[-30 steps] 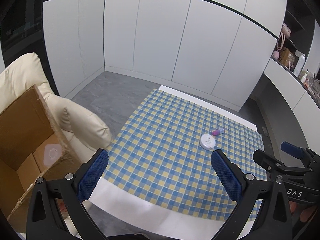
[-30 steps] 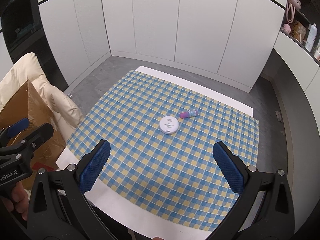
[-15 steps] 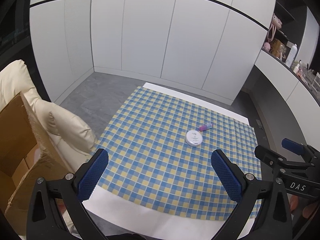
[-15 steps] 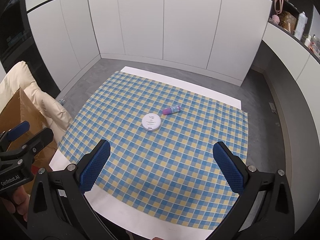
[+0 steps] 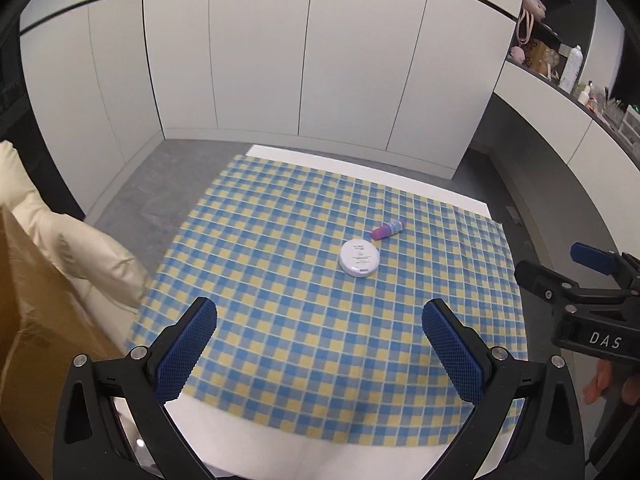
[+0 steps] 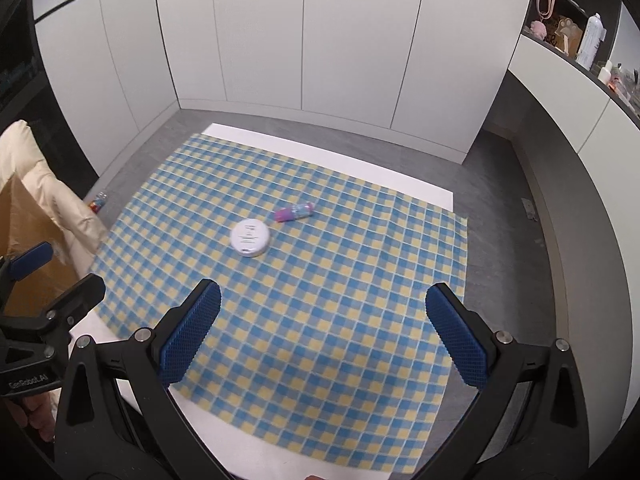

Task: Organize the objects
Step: 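Withdraw both open tools from the box back over the checkered cloth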

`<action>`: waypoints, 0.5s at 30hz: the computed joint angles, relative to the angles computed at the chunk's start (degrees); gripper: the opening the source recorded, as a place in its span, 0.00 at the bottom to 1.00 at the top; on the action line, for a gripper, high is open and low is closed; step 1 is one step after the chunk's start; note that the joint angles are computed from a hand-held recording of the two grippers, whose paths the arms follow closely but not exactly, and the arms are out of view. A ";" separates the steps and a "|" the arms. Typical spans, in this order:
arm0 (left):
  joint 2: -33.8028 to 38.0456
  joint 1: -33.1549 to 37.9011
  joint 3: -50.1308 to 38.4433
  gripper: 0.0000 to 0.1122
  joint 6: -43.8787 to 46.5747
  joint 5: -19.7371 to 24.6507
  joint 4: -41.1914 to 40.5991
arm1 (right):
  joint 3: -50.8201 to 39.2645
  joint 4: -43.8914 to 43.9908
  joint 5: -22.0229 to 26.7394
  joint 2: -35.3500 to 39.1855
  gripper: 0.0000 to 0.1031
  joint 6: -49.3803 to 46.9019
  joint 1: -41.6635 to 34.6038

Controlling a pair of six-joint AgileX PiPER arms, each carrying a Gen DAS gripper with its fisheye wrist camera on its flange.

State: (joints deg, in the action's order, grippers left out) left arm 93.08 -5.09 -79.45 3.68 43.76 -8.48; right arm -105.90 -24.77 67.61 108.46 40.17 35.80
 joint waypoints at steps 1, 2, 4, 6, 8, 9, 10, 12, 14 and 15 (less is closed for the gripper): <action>0.52 -0.49 0.03 0.91 -0.98 -0.85 0.77 | -0.15 0.29 -0.41 0.44 1.00 -0.71 -0.55; 1.55 -1.51 -0.16 0.91 -2.99 -2.19 2.80 | -0.26 0.68 -1.00 0.92 1.00 -1.88 -1.33; 3.64 -2.15 -1.06 0.91 -4.13 -3.19 4.15 | -0.13 0.63 -2.38 1.81 1.00 -3.86 -2.59; 6.57 -2.81 -2.82 0.91 -5.18 -3.19 5.26 | 1.41 -0.51 -5.42 2.68 1.00 -4.88 -3.80; 9.27 -2.98 -3.92 0.91 -5.62 -3.47 5.40 | 1.88 0.33 -7.41 4.47 1.00 -6.82 -5.34; 10.25 -3.20 -4.22 0.91 -5.96 -3.52 5.83 | 1.84 0.81 -8.01 5.36 1.00 -7.41 -5.92; 11.00 -3.21 -4.25 0.91 -5.89 -3.66 5.75 | 2.12 1.14 -8.85 6.05 1.00 -7.62 -6.46; 13.23 -3.44 -4.59 0.91 -5.92 -3.97 5.31 | 2.47 2.53 -10.68 7.78 1.00 -8.39 -7.94; 14.94 -4.03 -4.98 0.90 -6.95 -4.43 6.27 | 1.92 4.11 -11.62 9.85 1.00 -9.63 -9.20; 16.06 -4.32 -5.43 0.90 -7.57 -4.76 6.50 | 1.75 4.61 -12.06 10.58 1.00 -10.14 -9.53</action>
State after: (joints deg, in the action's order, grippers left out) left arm 109.14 -9.41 -84.88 -3.90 39.00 -1.98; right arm -104.15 -20.16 55.54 119.04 30.03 26.27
